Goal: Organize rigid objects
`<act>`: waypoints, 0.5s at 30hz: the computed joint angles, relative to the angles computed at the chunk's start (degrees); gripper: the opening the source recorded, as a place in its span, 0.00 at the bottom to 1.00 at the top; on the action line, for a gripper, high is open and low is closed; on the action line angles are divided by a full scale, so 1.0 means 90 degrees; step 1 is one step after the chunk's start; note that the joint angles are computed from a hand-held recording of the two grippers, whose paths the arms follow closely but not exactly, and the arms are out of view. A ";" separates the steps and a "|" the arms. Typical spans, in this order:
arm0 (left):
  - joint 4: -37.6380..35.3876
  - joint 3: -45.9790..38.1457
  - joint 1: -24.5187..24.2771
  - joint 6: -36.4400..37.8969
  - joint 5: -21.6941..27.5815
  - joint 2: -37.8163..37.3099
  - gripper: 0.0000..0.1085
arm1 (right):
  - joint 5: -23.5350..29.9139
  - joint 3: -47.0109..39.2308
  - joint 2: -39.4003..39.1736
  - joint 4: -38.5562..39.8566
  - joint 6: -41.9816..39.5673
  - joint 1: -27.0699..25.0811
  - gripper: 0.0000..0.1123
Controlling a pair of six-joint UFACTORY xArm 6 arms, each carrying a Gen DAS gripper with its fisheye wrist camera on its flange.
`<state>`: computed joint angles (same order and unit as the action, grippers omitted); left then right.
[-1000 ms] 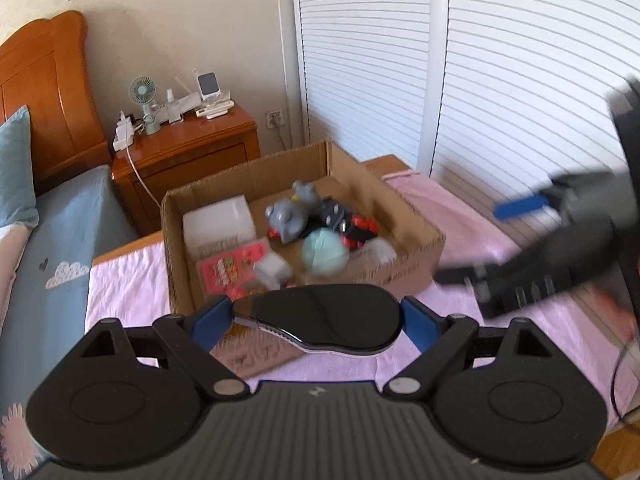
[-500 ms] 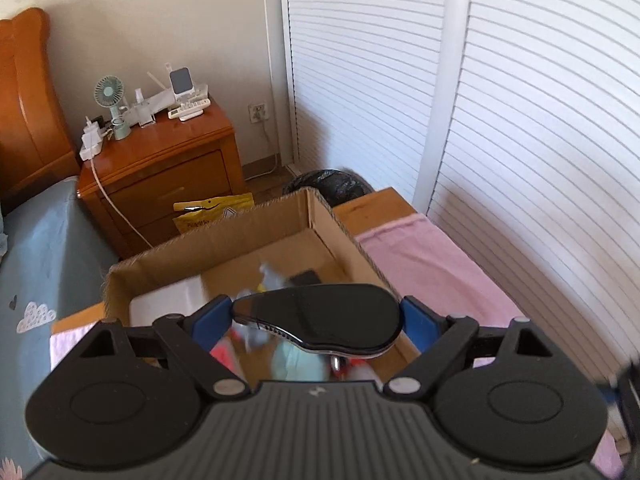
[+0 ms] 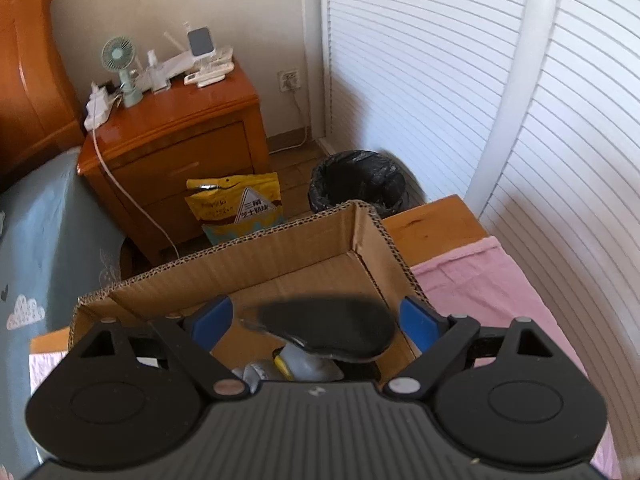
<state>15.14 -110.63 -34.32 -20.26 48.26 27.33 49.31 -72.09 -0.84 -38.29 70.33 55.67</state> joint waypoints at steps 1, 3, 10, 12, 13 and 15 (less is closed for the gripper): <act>-0.0023 0.0034 0.0007 -0.0005 -0.0018 -0.0021 0.85 | -0.0013 -0.0019 0.0019 0.0009 -0.0024 -0.0005 0.92; -0.0032 0.0217 0.0017 0.0001 -0.0143 -0.0148 0.85 | -0.0013 -0.0064 0.0053 0.0007 -0.0062 0.0006 0.92; 0.0093 0.1392 -0.0028 -0.0210 -0.0632 -0.1166 0.88 | 0.0106 -0.0195 0.0073 -0.0094 -0.0042 0.0139 0.92; 0.0204 0.1955 -0.0051 -0.0333 -0.0899 -0.1644 0.89 | 0.0204 -0.0206 0.0019 -0.0169 0.0012 0.0219 0.92; 0.0363 0.2293 -0.0074 -0.0460 -0.1038 -0.1936 0.90 | 0.0264 -0.0227 0.0002 -0.0200 0.0037 0.0259 0.92; 0.0704 0.2971 -0.0128 -0.0709 -0.1299 -0.2539 0.93 | 0.0358 -0.0262 -0.0027 -0.0235 0.0079 0.0324 0.92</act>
<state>21.48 -83.89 -35.47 -26.65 36.56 4.48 52.53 -74.45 -1.08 -40.40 71.04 58.59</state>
